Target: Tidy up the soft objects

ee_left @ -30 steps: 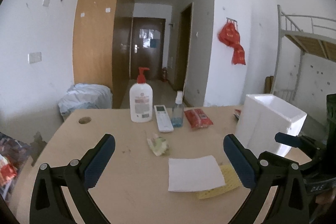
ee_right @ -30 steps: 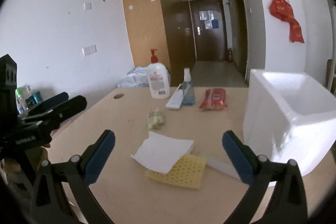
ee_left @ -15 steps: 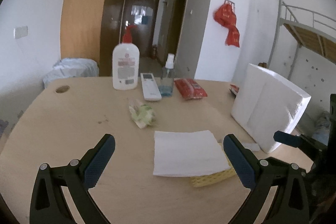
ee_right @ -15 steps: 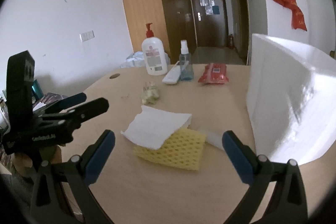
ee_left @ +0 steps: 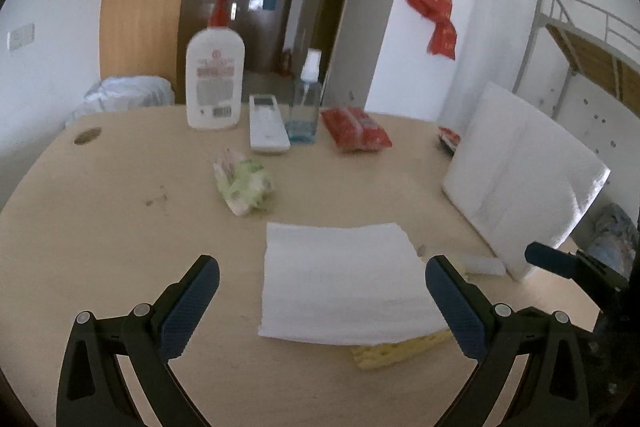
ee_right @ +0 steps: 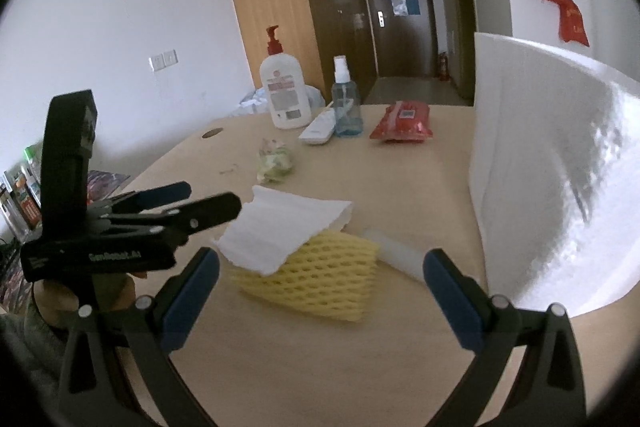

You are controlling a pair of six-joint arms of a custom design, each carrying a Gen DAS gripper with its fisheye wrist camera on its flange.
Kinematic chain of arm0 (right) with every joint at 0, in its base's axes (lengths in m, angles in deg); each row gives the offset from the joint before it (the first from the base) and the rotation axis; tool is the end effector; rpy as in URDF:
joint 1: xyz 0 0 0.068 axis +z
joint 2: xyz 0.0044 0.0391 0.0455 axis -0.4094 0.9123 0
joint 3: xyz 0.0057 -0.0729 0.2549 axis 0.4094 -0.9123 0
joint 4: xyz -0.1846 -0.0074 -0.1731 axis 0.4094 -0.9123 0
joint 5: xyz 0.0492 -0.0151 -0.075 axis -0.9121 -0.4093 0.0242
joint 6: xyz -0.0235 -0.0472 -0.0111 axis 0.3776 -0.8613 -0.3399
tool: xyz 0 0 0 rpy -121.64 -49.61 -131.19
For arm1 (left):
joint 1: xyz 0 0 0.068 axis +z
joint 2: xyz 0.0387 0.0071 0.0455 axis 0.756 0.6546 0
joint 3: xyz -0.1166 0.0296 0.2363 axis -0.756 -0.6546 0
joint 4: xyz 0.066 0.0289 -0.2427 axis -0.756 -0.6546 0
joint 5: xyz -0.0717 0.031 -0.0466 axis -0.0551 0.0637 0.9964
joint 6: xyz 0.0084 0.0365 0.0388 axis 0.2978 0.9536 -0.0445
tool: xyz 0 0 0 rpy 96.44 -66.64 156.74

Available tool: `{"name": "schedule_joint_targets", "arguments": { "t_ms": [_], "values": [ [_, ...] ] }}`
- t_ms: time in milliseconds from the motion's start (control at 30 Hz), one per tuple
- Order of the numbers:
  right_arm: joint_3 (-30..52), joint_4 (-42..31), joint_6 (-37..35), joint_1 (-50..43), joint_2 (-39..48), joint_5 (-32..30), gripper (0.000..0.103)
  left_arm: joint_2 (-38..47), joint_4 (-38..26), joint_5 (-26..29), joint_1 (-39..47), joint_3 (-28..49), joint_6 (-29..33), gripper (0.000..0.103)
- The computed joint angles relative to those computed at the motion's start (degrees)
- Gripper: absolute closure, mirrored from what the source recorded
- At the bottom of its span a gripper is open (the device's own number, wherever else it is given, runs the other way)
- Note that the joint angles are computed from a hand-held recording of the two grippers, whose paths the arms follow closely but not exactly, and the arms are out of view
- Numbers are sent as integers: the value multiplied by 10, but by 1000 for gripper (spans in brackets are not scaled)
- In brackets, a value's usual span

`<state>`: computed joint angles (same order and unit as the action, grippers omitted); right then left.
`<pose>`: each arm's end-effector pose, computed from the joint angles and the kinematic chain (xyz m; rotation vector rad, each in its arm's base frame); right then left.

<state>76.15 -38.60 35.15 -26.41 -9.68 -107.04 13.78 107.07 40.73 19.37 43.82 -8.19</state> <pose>0.1873 0.0140 0.1057 -0.5980 2.1355 0.5634 0.1836 -0.0926 0.1005 -0.1175 2.2049 -0.2160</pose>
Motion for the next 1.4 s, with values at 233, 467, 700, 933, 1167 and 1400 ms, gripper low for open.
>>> {"name": "schedule_joint_targets", "arguments": {
  "t_ms": [233,467,700,933,1167,1400],
  "values": [
    [28,18,-1,11,67,10,0,64,-1,44,24,30,-5,10],
    [41,19,-8,10,91,6,0,97,-11,72,28,51,1,27],
    [45,16,-11,7,93,2,0,121,-32,88,33,72,3,38],
    [49,13,-16,5,100,-2,0,135,-52,93,43,86,-1,72],
    [54,11,-14,7,107,13,0,133,-34,119,53,75,5,101],
    [60,6,-9,28,108,37,0,81,21,107,53,24,4,101]
  ]
}}
